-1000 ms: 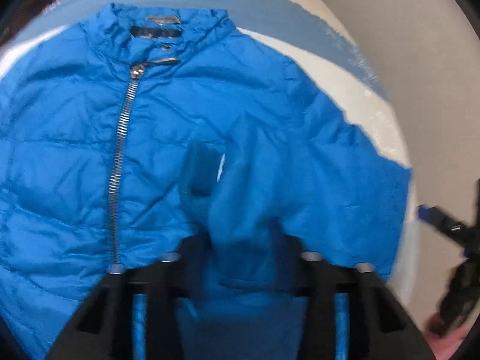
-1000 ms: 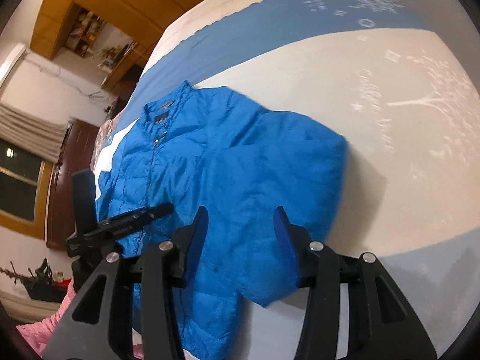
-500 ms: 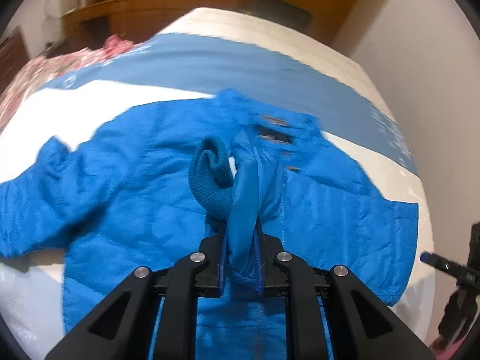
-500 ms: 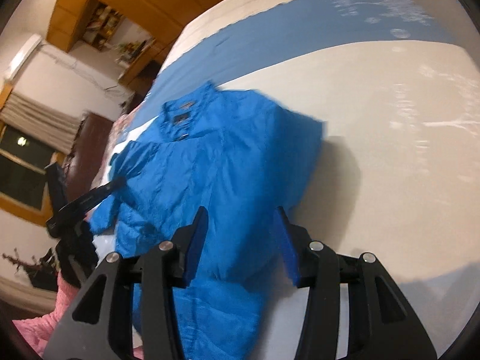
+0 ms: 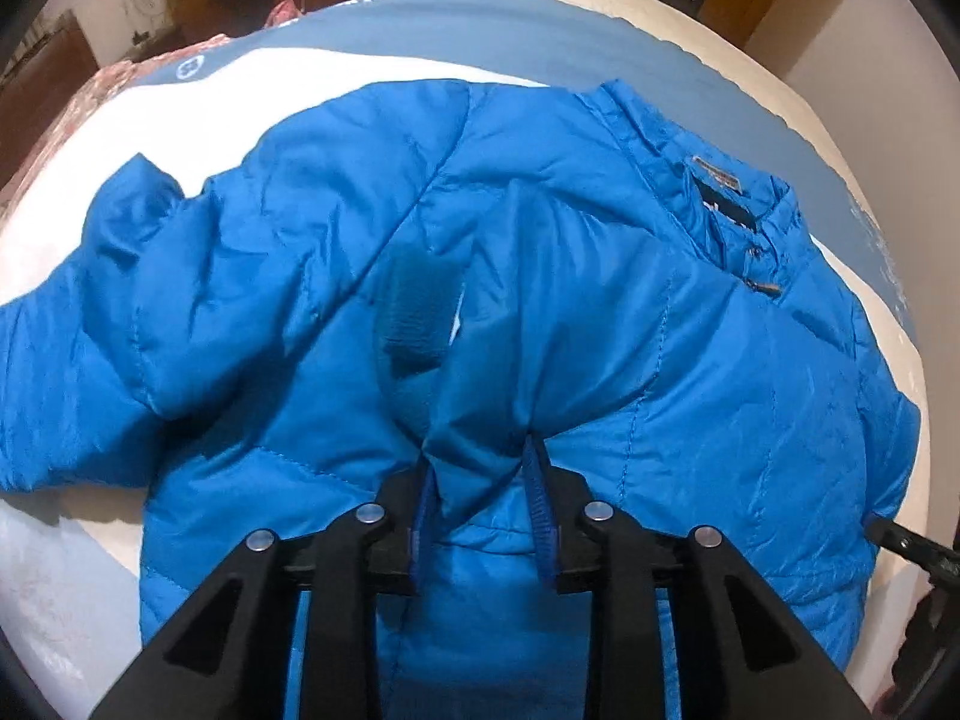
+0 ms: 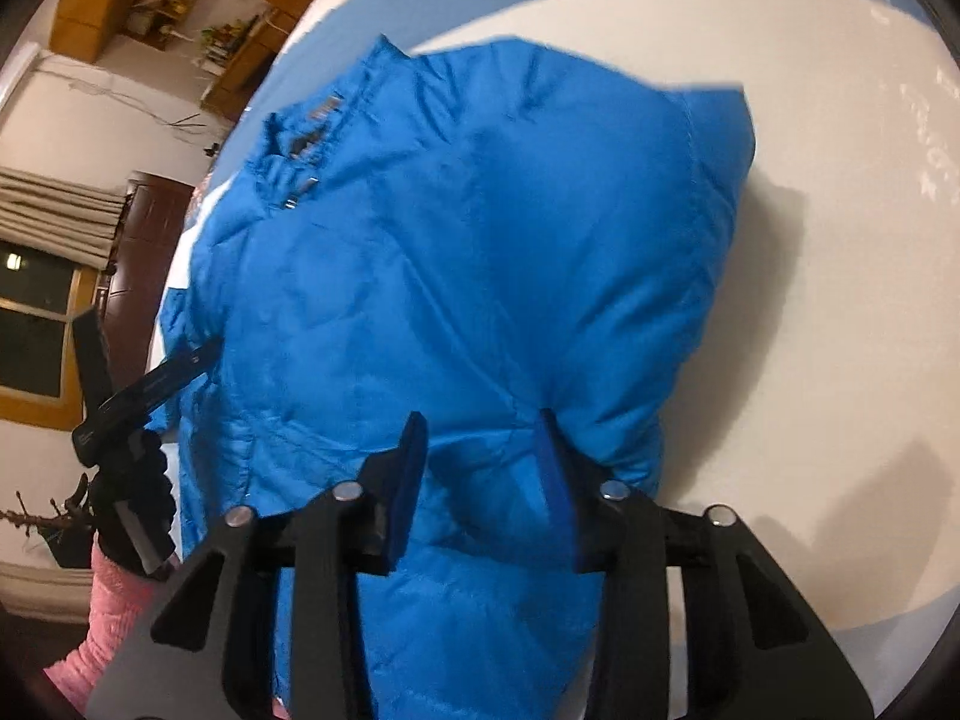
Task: Fold large clothes
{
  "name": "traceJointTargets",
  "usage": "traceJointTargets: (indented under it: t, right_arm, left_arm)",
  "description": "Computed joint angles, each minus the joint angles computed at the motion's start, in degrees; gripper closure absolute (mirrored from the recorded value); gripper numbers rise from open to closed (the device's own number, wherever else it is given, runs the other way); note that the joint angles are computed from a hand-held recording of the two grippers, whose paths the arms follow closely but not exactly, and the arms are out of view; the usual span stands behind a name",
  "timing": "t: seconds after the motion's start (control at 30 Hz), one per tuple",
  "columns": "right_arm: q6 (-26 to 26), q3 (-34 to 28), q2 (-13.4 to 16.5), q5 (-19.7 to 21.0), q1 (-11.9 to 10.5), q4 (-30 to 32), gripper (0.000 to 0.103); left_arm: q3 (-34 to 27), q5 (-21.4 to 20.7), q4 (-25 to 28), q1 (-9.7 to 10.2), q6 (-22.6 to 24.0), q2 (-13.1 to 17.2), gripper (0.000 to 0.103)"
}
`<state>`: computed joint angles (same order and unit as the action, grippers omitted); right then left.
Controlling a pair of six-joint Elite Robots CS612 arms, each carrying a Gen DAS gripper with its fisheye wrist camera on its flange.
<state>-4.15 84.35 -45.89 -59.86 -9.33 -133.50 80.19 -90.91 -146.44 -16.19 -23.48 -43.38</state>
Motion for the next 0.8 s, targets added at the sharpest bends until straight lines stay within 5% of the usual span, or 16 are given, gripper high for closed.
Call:
traceJointTargets:
  t: [0.13,0.27,0.53,0.8]
  right_arm:
    - [-0.34,0.13,-1.45,-2.88,0.71,0.25,0.066]
    - [-2.08,1.04,-3.37,-1.63,1.48,-1.59,0.063]
    - [0.71,-2.23,-0.5,-6.37,3.94,0.83,0.065]
    - [3.14,-2.17,0.7,-9.8,4.86,-1.34,0.065]
  left_arm:
    - [0.62,2.24,0.8,0.03,-1.47,-1.78,0.069]
    - [3.75,3.55,-8.01,-0.6,-0.04,-4.77,0.063]
    - [-4.25,1.51,1.33,-1.4,3.62,1.42,0.063]
    - [-3.68,2.41,-1.67,-1.67,6.4,2.51,0.062]
